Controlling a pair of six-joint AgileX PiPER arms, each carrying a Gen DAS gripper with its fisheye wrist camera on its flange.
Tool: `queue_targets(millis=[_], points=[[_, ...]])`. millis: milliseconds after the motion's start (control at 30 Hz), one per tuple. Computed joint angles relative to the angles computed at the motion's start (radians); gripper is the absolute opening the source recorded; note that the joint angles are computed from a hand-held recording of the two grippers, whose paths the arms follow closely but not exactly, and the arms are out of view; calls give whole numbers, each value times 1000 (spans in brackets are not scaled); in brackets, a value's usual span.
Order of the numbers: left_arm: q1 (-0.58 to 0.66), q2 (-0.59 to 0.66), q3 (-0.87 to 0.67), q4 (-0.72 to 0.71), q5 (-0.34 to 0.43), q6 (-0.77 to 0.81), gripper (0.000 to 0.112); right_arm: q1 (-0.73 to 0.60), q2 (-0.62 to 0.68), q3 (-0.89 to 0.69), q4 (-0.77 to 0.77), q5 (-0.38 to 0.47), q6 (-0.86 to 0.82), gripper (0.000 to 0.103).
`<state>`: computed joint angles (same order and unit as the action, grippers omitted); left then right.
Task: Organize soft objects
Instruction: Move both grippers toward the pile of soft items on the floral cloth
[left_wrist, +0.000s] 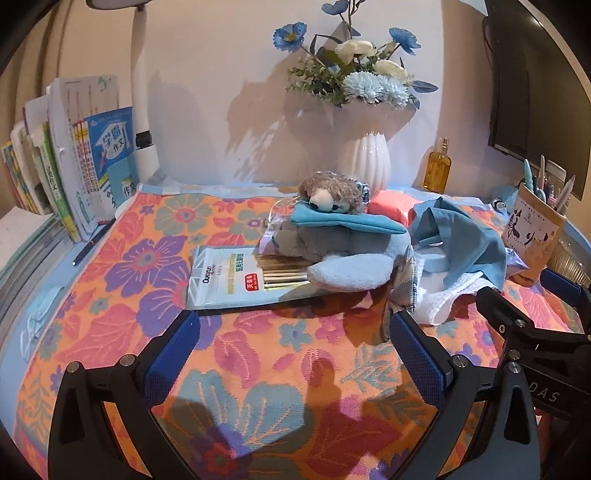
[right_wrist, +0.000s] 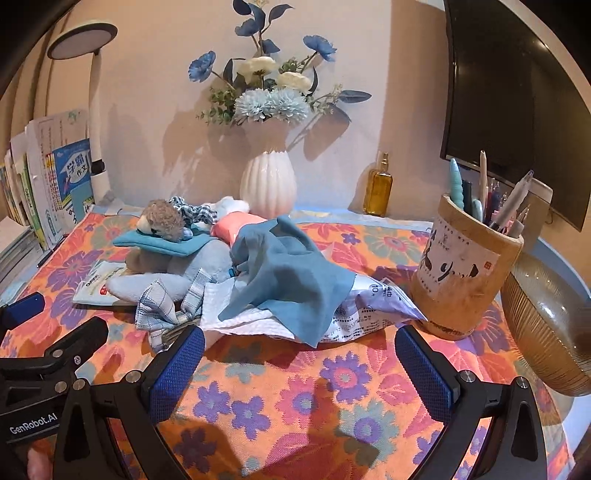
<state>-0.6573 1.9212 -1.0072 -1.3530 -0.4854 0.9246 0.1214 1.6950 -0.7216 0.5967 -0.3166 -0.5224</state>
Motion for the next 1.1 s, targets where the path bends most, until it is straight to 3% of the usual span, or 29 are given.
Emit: queue_targets(millis=[167, 267, 633, 800, 1100], points=[[8, -2, 2, 14, 18, -5, 102, -14, 9, -22, -4, 36, -12, 103], [15, -1, -1, 6, 32, 3, 102, 2, 11, -28, 94, 30, -100, 103], [31, -3, -4, 9, 58, -3, 102, 0, 24, -45, 139, 34, -163, 103], [35, -3, -5, 7, 66, 1, 102, 9, 33, -61, 243, 33, -261, 103], [45, -3, -1, 23, 78, -22, 102, 13, 34, -61, 248, 30, -264, 103]])
